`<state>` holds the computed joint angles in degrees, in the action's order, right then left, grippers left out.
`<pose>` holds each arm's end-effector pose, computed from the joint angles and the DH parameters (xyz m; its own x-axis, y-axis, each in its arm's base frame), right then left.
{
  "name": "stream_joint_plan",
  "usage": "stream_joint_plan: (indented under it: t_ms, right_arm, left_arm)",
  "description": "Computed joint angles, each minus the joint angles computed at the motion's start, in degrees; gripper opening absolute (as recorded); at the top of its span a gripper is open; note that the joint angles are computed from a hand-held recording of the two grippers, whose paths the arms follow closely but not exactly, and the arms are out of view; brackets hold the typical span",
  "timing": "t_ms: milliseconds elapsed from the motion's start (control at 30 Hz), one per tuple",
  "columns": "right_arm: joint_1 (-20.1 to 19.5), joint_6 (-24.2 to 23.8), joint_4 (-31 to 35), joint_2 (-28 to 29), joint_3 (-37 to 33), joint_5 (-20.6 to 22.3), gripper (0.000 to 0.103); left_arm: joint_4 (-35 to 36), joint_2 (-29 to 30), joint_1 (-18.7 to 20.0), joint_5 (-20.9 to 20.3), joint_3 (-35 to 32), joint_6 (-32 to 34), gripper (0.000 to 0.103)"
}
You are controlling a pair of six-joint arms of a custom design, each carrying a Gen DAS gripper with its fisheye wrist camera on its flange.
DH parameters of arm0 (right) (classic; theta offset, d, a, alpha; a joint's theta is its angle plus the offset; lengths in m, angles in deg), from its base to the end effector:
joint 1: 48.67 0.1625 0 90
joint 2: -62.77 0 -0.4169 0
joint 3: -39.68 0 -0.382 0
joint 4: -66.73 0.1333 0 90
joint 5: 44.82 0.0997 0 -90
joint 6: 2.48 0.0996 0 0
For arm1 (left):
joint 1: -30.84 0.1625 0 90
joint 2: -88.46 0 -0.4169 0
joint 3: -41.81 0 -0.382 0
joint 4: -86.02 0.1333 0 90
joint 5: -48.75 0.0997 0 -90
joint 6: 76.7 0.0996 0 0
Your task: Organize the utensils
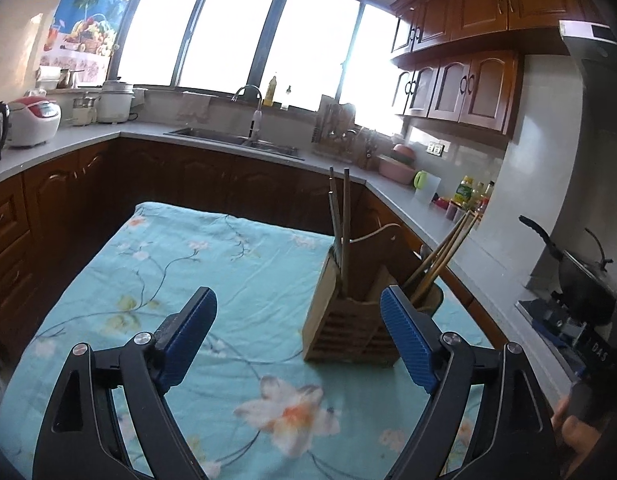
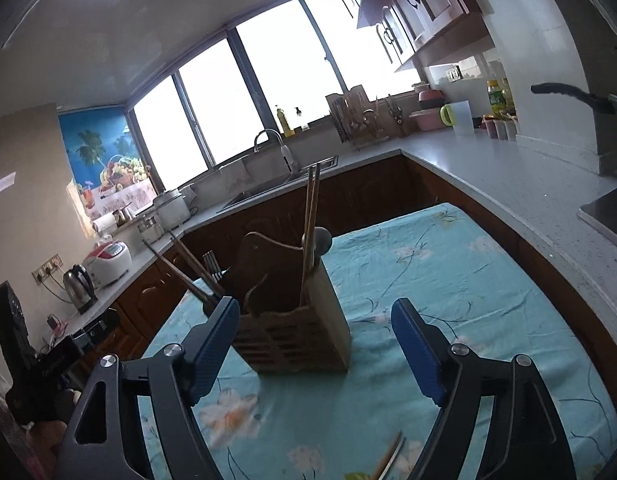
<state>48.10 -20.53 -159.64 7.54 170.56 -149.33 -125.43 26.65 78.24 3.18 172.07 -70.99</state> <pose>0.1624 -0.4493 0.1747 -0.9207 -0.0527 0.3868 -0.3607 0.4936 -0.7913 -0.1579 -0.4717 0.2115 -0.8591 0.1155 -0.4987 0.4953 0.4336 -0.7528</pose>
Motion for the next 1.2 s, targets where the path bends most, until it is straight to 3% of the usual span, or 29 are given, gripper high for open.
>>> stream_joint_plan:
  t_ms: [133, 300, 433, 667, 933, 1200]
  right_arm:
    - [1.81, -1.11, -2.22, -1.70, 1.85, -0.01, 0.082]
    - [4.24, -3.58, -10.79, -0.94, 5.61, -0.02, 0.094]
    - [5.76, -7.29, -23.75, 4.52, 8.57, -2.71, 0.096]
    - [4.38, -12.84, -40.34, 13.16, 12.68, -1.09, 0.100]
    - [3.47, -18.04, -46.19, 20.74, 14.21, -2.02, 0.101]
    - [3.06, -19.17, -45.70, 23.73, 13.74, -3.41, 0.101]
  left_arm:
    - [-1.13, -2.68, -2.32, 2.36, 4.07, -0.79, 0.090]
    - [-5.41, -4.74, -5.34, 5.45, 10.20, -2.15, 0.097]
    - [-8.22, -4.99, -7.46, 8.21, 14.93, -3.61, 0.098]
    - [-18.17, 0.65, -11.50, 13.56, 20.91, -2.99, 0.099]
    - [-24.53, 8.66, -13.11, 17.00, 24.86, -5.56, 0.101]
    - [-27.83, 13.12, -14.06, 19.95, 26.27, -6.00, 0.101]
